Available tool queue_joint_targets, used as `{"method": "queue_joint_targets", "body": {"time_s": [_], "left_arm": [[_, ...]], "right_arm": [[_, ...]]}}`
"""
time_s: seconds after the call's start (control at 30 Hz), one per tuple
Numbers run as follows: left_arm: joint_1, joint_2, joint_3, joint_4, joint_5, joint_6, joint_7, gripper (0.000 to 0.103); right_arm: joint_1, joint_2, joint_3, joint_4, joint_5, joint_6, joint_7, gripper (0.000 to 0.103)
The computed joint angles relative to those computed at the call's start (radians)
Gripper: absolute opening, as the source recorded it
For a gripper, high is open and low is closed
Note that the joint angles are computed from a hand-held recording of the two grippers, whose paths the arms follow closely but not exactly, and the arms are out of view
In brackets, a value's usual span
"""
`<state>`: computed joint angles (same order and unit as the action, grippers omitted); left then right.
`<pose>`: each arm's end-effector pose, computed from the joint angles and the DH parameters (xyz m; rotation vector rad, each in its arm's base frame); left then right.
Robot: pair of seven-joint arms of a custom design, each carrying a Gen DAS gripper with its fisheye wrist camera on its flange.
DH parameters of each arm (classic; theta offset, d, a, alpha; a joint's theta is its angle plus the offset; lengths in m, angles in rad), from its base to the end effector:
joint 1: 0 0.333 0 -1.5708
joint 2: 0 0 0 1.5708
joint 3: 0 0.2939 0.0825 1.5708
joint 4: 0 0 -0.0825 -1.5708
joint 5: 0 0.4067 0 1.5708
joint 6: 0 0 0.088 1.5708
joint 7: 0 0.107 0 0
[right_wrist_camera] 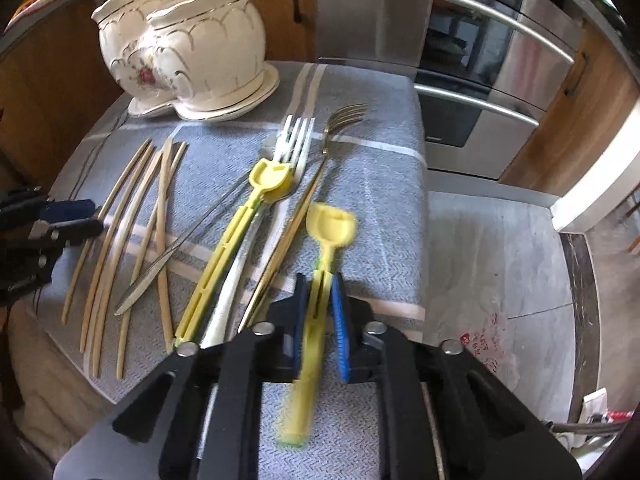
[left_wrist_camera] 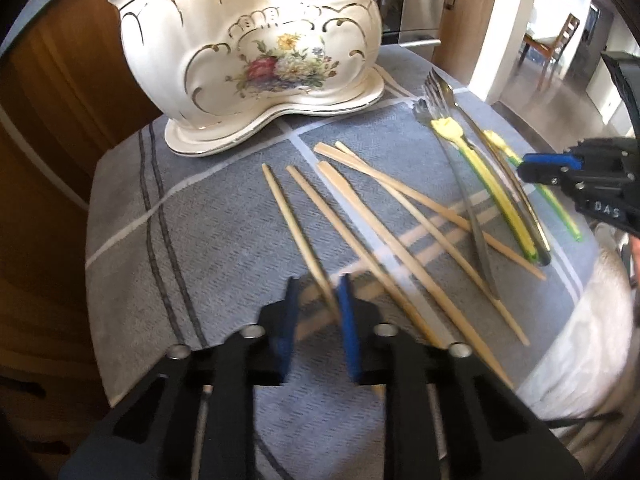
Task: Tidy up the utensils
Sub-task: 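Grasp a wooden chopstick with the left tool while the right tool grasps a yellow-handled spoon, then lower the chopstick into the larger pot with the left tool while the right drops the spoon in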
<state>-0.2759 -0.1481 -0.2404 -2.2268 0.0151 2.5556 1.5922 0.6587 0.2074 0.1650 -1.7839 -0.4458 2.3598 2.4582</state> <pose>0.4868 -0.2798 0.4530 -1.3670 2.4537 -0.5468 0.4619 0.4814 0.4475 -2.0933 1.7361 -0.4292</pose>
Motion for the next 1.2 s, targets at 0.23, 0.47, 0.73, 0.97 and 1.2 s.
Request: {"method": "queue_joint_targets", "body": {"time_s": [0.23,0.47,0.73,0.97,1.2], "left_arm": [[0.009,0.013,0.016,0.022,-0.038,-0.015,0.047,0.005],[0.017,-0.036,0.023,-0.030,-0.054,0.036,0.049,0.005],[0.012,-0.134,0.038,-0.101,-0.065,0.143,0.058,0.005],[-0.027,-0.179,0.052,-0.133,-0.117,0.185,0.142,0.005],[-0.104,-0.192,0.130,-0.139,-0.250,0.393,0.257,0.005]], "right_arm": [[-0.001,-0.022,-0.005,-0.035,-0.028,0.056,0.024,0.010],[-0.003,-0.069,-0.007,-0.080,-0.127,0.135,0.123,0.010],[-0.018,-0.097,-0.015,-0.097,-0.363,0.339,0.330,0.010],[-0.009,-0.039,-0.043,-0.002,-0.444,0.428,0.396,0.010],[0.027,0.027,-0.115,0.116,-0.647,0.488,0.592,0.010]]}}
